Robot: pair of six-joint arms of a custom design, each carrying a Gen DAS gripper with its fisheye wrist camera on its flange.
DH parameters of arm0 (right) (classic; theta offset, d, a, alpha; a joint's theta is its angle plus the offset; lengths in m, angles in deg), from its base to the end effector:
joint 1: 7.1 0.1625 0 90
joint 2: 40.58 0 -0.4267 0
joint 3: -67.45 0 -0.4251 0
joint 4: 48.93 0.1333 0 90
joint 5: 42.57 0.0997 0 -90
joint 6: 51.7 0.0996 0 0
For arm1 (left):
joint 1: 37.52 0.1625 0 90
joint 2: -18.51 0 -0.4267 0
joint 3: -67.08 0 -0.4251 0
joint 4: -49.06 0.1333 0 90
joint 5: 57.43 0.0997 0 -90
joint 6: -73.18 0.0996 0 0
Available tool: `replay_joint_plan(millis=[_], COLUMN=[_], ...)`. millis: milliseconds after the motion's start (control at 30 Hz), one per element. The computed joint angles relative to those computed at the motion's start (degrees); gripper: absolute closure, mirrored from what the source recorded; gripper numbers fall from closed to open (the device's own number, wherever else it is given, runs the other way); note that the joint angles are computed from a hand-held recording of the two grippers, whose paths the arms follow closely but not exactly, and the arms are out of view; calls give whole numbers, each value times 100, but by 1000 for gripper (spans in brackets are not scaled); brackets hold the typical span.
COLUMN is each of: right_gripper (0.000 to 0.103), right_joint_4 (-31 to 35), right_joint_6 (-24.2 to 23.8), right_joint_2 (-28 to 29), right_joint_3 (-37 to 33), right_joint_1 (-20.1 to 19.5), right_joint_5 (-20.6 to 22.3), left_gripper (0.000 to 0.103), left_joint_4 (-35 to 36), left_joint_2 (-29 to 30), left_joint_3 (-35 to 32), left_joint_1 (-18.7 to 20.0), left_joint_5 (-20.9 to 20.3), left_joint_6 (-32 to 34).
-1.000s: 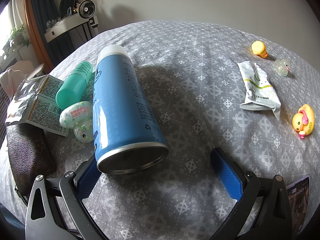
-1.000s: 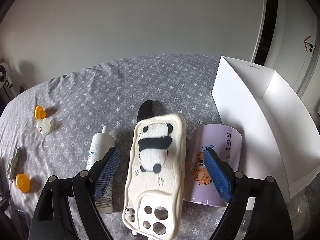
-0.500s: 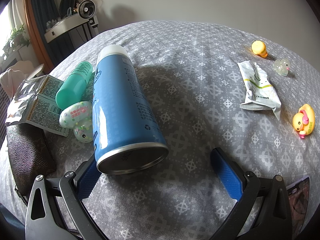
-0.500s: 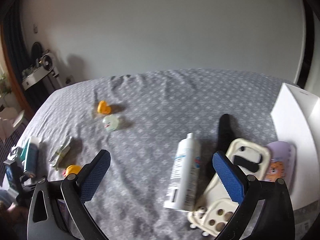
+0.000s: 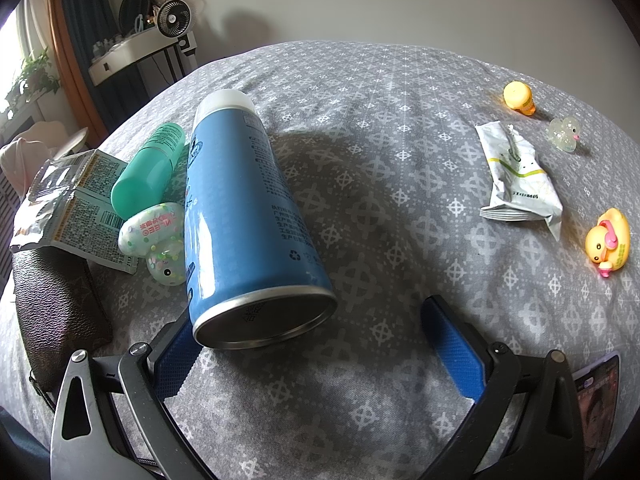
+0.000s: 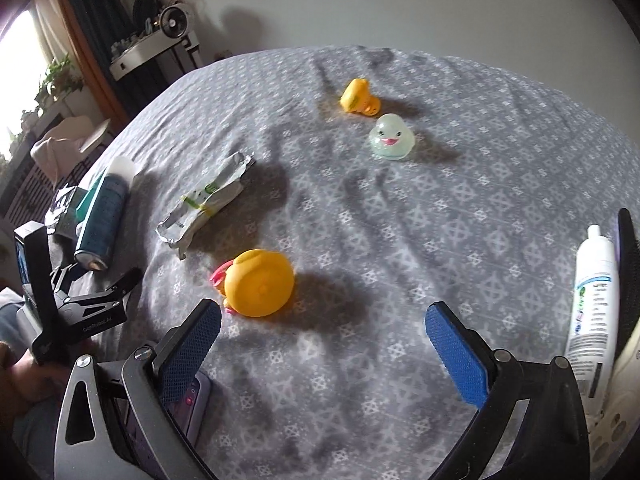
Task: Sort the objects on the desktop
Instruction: 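Move the right tool toward the large yellow rubber duck, then close the right tool around the large yellow duck with pink beak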
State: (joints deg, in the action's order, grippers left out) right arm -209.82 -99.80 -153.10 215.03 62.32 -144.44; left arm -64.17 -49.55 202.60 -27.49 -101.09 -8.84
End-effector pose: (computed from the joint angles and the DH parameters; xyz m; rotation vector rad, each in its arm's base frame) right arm -0.0077 -0.3415 0.2918 0.5277 -2.5185 0.5357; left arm -0.3048 -0.2625 0.0469 0.3363 2.1621 -0.7741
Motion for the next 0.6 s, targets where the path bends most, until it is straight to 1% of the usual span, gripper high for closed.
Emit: replay_joint_plan(millis=[100,200,333,467,600], right_gripper=[0,0,0,0,0], right_joint_4=[-243,-367,-537,-737,-1057], right_joint_6=[19,-45,89,83,-31], right_joint_2=[365,591,999,1453,1705], right_joint_3=[10,3,-68,-151,-134], right_joint_1=[197,293,474,667,721], right_joint_5=[-191,-199,-267,-557,-723], left_gripper=[0,0,0,0,0], left_joint_4=[-1,-1,-2,-5,-5], left_joint_2=[1,1,1,3,3], left_joint_3=[0,0,0,0,0], left_joint_1=[0,0,-2,1,1], left_joint_5=[0,0,0,2,2], left_joint_6=[0,0,-1,1,1])
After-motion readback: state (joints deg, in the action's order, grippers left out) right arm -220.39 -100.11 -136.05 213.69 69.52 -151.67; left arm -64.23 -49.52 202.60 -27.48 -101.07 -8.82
